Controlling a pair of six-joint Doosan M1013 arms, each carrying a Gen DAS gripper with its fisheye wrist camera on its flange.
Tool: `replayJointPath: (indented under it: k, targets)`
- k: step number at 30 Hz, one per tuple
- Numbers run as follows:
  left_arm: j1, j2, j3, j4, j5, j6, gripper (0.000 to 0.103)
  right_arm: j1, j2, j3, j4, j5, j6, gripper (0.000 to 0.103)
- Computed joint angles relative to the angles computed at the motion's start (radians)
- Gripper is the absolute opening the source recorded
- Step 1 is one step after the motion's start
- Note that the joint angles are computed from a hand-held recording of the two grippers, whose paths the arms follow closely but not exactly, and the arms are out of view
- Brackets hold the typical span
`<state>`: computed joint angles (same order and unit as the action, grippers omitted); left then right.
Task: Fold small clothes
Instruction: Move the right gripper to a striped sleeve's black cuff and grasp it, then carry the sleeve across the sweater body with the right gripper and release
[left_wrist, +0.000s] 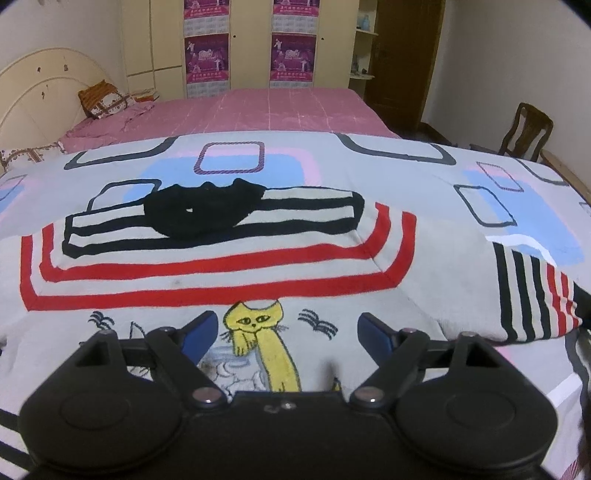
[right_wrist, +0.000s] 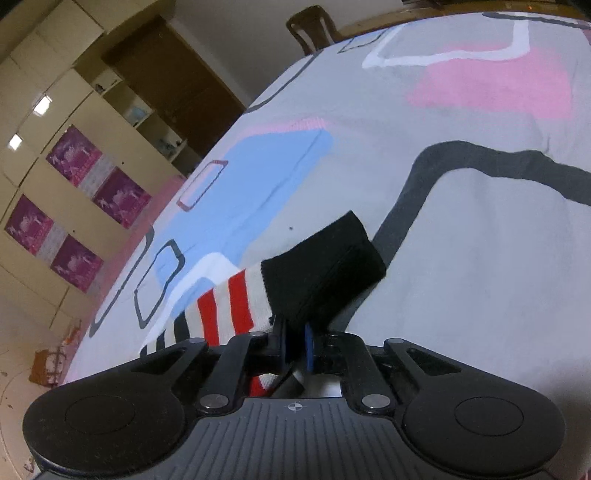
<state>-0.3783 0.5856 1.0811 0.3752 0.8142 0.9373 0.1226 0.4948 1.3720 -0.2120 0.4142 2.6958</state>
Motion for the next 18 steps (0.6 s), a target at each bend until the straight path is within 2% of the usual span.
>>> replayJointPath:
  k: [5,9,12,15,18]
  targets:
    - [0.016,-0.011,0.012,-0.017,0.004,-0.015,0.079,0.012,0.019,-0.05,-0.061,0.076,-0.032,0.009]
    - [0.037,-0.041,0.057,-0.012,-0.009,-0.022,0.077,0.031,0.023,-0.076,-0.142,0.096,-0.034,0.006]
    - [0.052,-0.06,0.092,0.017,-0.011,-0.025,0.077,0.063,0.023,-0.099,-0.213,0.062,-0.055,0.006]
    - [0.071,-0.07,0.116,0.025,-0.006,-0.027,0.078,0.102,0.024,-0.128,-0.154,0.012,-0.218,0.006]
    - [0.102,-0.084,0.145,-0.03,-0.038,-0.005,0.074,0.148,0.036,-0.164,0.001,-0.022,-0.458,0.006]
